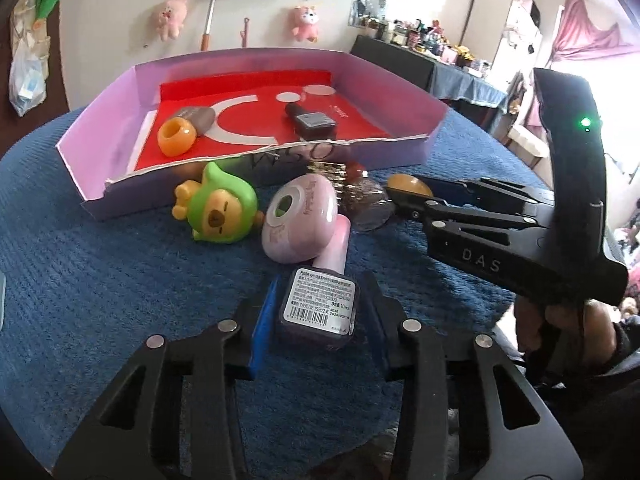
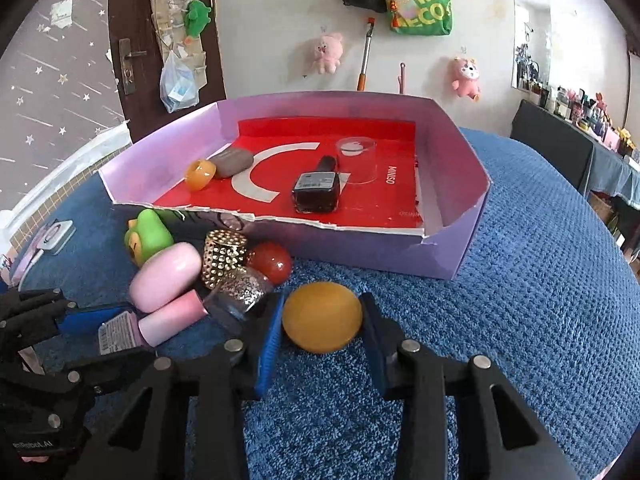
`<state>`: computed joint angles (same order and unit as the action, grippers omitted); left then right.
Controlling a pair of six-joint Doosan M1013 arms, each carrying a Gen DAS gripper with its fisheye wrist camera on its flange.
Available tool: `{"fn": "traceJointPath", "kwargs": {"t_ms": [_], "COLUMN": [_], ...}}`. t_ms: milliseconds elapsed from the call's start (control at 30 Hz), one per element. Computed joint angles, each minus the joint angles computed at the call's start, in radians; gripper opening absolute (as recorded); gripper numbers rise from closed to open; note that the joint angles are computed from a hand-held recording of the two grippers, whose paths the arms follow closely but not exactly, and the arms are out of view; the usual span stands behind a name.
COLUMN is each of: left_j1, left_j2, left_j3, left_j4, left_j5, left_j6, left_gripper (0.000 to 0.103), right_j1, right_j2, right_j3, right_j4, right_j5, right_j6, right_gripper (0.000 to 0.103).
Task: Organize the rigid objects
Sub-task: 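Grasp the pink nail polish with the left tool while the right tool grasps the orange sponge, then carry the pink nail polish and orange sponge over the red tray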
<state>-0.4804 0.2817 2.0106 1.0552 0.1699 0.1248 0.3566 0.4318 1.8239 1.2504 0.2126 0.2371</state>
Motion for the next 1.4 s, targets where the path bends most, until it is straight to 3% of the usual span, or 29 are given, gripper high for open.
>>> {"fn": "traceJointPath", "kwargs": {"t_ms": [100, 300, 667, 867, 1033, 1400], "left_j1": [0.002, 0.000, 0.001, -0.002, 0.001, 0.008], "left_j2": [-0.009, -0.032, -0.068, -0.083, -0.101, -0.112], "left_j3": [0.007, 0.020, 0.038, 0.044, 0.059, 0.067], "left_j4": [0.057, 0.332, 0.613, 0.672, 0.886, 0.982], "left_j5": [-0.020, -0.013, -0.007, 0.002, 0.007, 0.029], "left_j6": [-0.052, -0.318, -0.595, -0.649, -0.864, -0.964], "left_gripper": [0.037, 0.037, 0.034, 0.034, 0.034, 0.034], "right_j1": [-0.005, -0.012, -0.011, -0.013, -0.012, -0.009], "right_j2": [-0.011, -0.038, -0.058, -0.062, -0.065, -0.066], "right_j3": [0.008, 0.023, 0.020, 0.023, 0.023, 0.022], "right_j4": [0.059, 0.208, 0.268, 0.291, 0.307, 0.308], "right_j5": [0.018, 0.069, 0.124, 0.140, 0.146, 0.152], "right_j6": [-0.053, -0.206, -0.265, -0.289, -0.308, -0.313], "right_gripper": [0.040, 0.040, 0.040, 0.040, 0.040, 0.040]}}
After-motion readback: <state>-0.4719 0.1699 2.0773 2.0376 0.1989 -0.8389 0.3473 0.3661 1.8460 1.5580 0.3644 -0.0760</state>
